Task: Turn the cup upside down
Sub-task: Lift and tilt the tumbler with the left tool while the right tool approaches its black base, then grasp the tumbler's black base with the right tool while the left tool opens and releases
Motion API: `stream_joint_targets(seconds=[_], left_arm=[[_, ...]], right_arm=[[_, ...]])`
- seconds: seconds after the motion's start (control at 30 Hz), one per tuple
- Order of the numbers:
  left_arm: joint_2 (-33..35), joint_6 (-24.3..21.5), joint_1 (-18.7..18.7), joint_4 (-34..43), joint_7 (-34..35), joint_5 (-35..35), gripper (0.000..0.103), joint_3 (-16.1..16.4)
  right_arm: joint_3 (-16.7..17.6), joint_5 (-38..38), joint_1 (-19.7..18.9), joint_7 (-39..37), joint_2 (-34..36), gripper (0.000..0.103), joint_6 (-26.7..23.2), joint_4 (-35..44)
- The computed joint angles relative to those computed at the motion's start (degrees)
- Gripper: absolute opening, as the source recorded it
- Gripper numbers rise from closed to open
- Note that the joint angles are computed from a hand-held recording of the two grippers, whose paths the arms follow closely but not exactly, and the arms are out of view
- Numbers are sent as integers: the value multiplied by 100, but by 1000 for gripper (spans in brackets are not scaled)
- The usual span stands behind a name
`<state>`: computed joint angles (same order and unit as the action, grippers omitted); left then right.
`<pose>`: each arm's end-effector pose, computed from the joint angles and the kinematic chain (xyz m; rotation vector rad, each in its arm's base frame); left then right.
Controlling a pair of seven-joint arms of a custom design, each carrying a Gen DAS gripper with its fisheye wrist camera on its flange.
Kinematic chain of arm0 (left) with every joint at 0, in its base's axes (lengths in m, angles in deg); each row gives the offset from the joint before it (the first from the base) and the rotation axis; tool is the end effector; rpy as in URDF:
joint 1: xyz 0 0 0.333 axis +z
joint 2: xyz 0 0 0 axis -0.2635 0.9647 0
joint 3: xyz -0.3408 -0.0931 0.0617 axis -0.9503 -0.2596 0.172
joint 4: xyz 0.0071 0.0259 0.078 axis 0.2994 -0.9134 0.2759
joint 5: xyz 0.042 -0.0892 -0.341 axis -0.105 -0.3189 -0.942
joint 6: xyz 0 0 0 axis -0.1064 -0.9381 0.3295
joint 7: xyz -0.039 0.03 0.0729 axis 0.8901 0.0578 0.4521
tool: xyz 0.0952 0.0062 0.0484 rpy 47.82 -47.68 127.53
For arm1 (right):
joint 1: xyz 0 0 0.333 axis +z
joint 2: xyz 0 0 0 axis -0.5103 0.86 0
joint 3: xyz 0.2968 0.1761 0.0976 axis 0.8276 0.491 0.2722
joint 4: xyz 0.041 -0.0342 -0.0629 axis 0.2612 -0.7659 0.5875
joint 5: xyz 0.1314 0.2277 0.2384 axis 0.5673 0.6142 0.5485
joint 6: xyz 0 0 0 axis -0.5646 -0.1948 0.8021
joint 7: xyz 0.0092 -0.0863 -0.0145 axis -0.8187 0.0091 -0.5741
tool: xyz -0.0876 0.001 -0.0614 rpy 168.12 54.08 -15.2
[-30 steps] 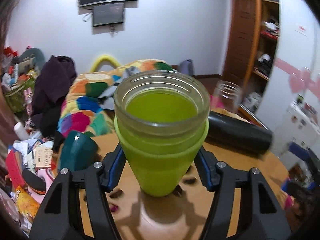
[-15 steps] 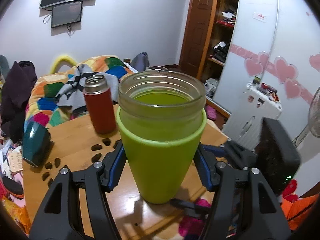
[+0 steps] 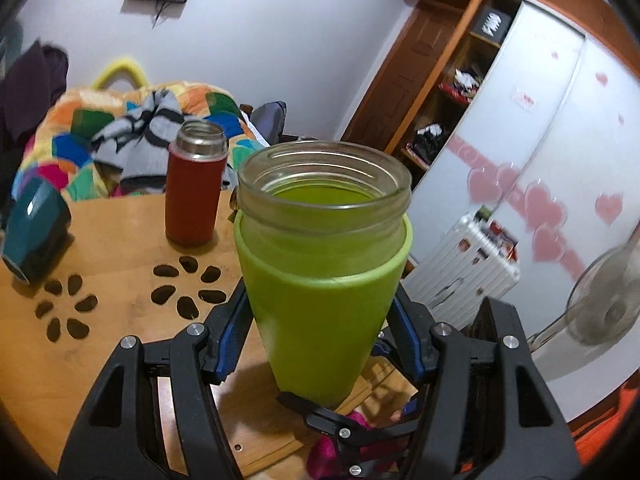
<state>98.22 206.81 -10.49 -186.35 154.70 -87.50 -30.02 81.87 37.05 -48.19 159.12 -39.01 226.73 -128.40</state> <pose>0.6605 -0.0628 0.5260 -1.6846 2.0612 -1.4586 0.6362 0.2356 0.4569 -1.9023 0.9796 -0.4697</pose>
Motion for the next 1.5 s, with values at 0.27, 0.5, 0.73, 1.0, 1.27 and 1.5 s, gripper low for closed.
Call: stream_joint_targets(seconds=[0.27, 0.5, 0.73, 1.0, 1.27, 1.5], left_arm=[[426, -768, 436, 401, -598, -643, 64, 20], [883, -1196, 672, 701, -1426, -718, 66, -5], [1078, -1171, 705, 799, -1977, -370, 71, -38], [971, -877, 600, 670, -2293, 299, 76, -13], [441, 181, 359, 220, -1326, 387, 76, -50], [194, 1287, -110, -186, -549, 1088, 31, -111]], right_arm=[[-266, -165, 231, 93, -149, 65, 154, -55], [-34, -275, 87, 72, -21, 63, 74, 1], [258, -112, -73, -174, 163, 63, -118, 118], [243, 152, -38, -280, 154, 62, -133, 123], [277, 252, -73, -351, 83, 63, -103, 22], [633, 553, -306, -655, 243, 63, -589, 54]])
